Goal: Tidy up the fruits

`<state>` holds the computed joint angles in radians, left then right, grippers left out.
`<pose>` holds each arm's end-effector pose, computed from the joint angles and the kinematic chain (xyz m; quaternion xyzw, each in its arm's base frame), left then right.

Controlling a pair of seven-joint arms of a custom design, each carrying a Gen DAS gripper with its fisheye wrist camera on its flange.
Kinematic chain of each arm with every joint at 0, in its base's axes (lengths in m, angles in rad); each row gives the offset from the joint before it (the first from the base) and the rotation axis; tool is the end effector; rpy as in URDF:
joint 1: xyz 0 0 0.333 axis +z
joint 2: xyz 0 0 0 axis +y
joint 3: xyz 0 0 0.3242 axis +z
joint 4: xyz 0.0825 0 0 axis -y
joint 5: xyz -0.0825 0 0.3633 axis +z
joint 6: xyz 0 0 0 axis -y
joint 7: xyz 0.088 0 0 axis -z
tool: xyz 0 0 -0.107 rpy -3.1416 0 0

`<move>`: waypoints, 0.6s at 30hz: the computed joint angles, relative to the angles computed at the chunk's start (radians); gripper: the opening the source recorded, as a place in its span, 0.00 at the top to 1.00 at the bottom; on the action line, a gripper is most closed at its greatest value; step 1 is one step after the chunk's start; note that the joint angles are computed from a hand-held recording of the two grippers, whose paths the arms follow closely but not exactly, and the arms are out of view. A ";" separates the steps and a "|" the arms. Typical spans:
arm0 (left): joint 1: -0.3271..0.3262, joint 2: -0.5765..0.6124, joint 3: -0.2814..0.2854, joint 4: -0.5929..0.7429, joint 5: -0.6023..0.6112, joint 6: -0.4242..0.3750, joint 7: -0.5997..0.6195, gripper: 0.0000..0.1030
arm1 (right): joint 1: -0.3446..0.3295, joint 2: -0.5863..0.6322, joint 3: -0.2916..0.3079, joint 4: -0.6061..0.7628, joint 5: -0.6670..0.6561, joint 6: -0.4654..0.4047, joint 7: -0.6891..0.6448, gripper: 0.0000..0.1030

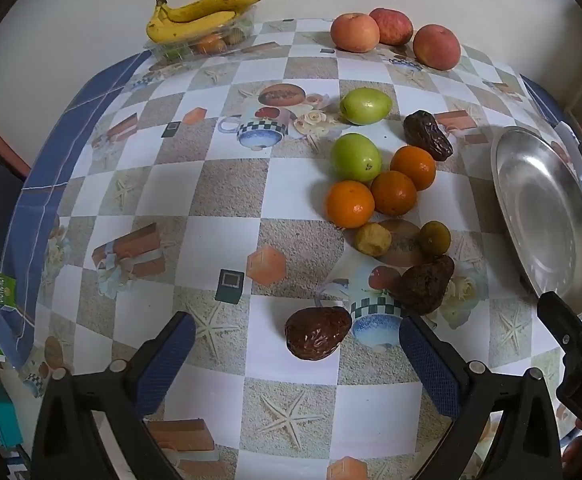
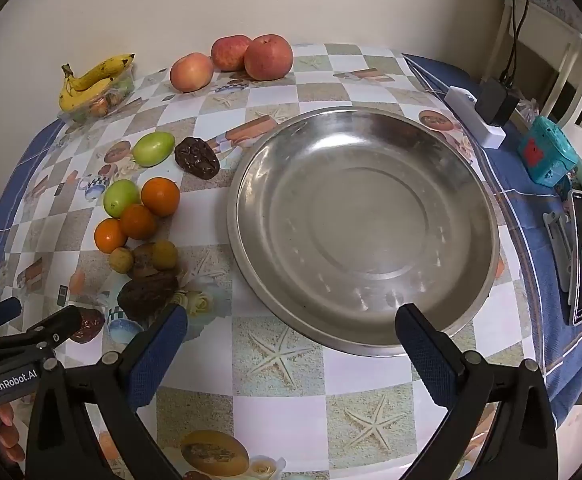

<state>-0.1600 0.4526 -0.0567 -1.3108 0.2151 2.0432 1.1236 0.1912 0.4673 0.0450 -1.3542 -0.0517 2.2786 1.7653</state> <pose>0.6905 -0.1310 0.5227 -0.7536 0.6361 -0.0858 0.1415 0.7002 0.1598 0.5182 -0.7078 0.6688 -0.1338 0.1836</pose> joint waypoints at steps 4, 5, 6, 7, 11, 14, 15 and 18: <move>0.000 0.002 0.000 0.004 -0.002 -0.002 0.003 0.00 | -0.001 0.001 0.000 0.001 0.001 -0.003 0.001 0.00; 0.000 0.003 0.000 0.006 -0.002 -0.003 0.004 0.00 | -0.001 0.001 0.000 0.001 0.001 -0.003 0.001 0.00; -0.002 0.002 0.002 0.003 0.001 0.000 -0.005 0.00 | -0.001 0.001 0.000 0.002 0.002 -0.004 0.001 0.00; -0.002 0.002 0.002 0.003 0.001 0.000 -0.005 0.00 | -0.002 0.002 0.001 0.002 0.002 -0.004 0.001 0.00; -0.002 0.001 0.002 0.000 0.002 0.001 -0.007 0.00 | -0.001 0.002 0.000 0.004 0.001 -0.005 0.001 0.00; -0.001 -0.007 0.001 -0.010 0.003 0.008 -0.005 0.00 | -0.002 0.001 0.000 0.003 0.002 -0.005 0.001 0.00; -0.001 -0.008 0.001 -0.012 0.003 0.009 -0.005 0.00 | -0.001 0.002 0.000 0.004 0.001 -0.006 0.001 0.00; -0.001 -0.005 0.000 -0.006 0.001 0.003 -0.005 0.00 | -0.002 0.004 -0.001 0.006 0.002 -0.011 0.003 0.00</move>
